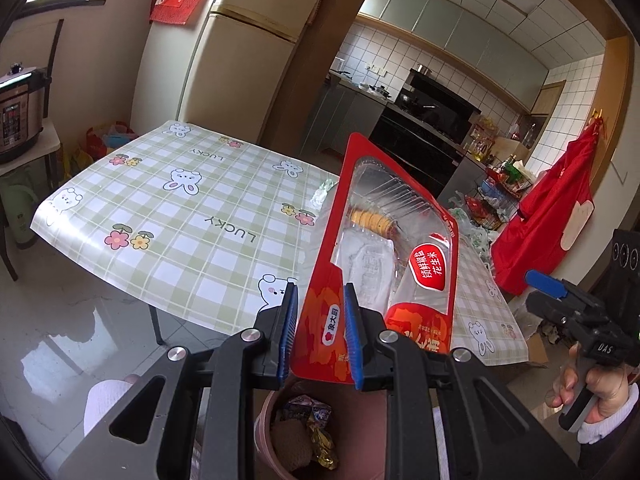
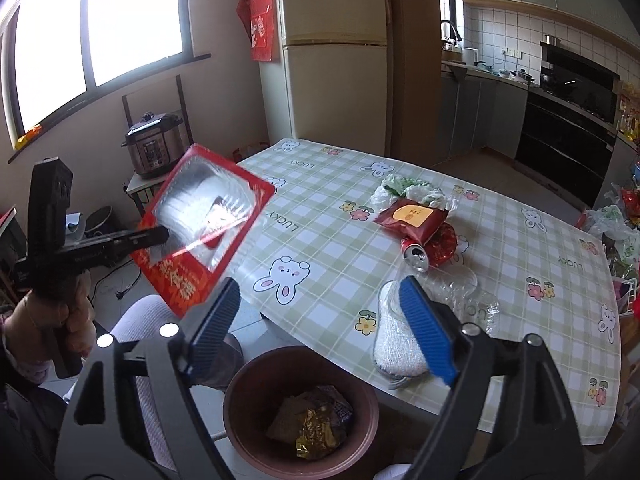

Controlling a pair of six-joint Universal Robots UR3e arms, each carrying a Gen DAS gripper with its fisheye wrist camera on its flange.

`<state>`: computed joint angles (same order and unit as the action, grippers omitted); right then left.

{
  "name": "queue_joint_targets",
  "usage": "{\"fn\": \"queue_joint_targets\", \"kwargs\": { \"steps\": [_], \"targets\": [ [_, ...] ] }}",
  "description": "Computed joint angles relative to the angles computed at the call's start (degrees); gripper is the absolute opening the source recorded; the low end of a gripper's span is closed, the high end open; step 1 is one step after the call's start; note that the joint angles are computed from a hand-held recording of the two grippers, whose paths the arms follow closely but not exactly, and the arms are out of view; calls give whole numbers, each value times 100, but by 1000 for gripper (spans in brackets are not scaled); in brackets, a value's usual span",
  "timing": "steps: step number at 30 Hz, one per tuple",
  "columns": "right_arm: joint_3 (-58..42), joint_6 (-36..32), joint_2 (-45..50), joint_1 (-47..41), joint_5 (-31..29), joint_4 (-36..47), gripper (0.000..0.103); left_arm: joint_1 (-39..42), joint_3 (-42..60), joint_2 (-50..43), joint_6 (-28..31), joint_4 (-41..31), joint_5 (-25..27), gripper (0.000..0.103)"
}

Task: Collect trash
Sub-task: 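Lower the gold foil into the brown bin with the right tool while the left tool holds the snack box, then lower the red-framed snack box into the brown bin and open the left tool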

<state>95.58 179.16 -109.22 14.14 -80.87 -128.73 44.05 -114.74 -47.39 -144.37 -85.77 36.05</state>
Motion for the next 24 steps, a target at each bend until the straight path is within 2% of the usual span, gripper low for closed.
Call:
{"fn": "queue_joint_targets", "kwargs": {
  "steps": [3, 9, 17, 24],
  "targets": [
    [-127, 25, 83, 49, -142, -15, 97, -88, -63, -21, 20, 49, 60, 22],
    [-190, -6, 280, 244, -526, -171, 97, -308, -91, -93, 36, 138, 152, 22],
    [-25, -36, 336, 37, -309, -366, 97, -994, -218, -537, -308, 881, 518, 22],
    [8, -83, 269, -283, -65, -361, 97, -1895, -391, -1080, -723, 1841, 1027, 22]
  ]
}}
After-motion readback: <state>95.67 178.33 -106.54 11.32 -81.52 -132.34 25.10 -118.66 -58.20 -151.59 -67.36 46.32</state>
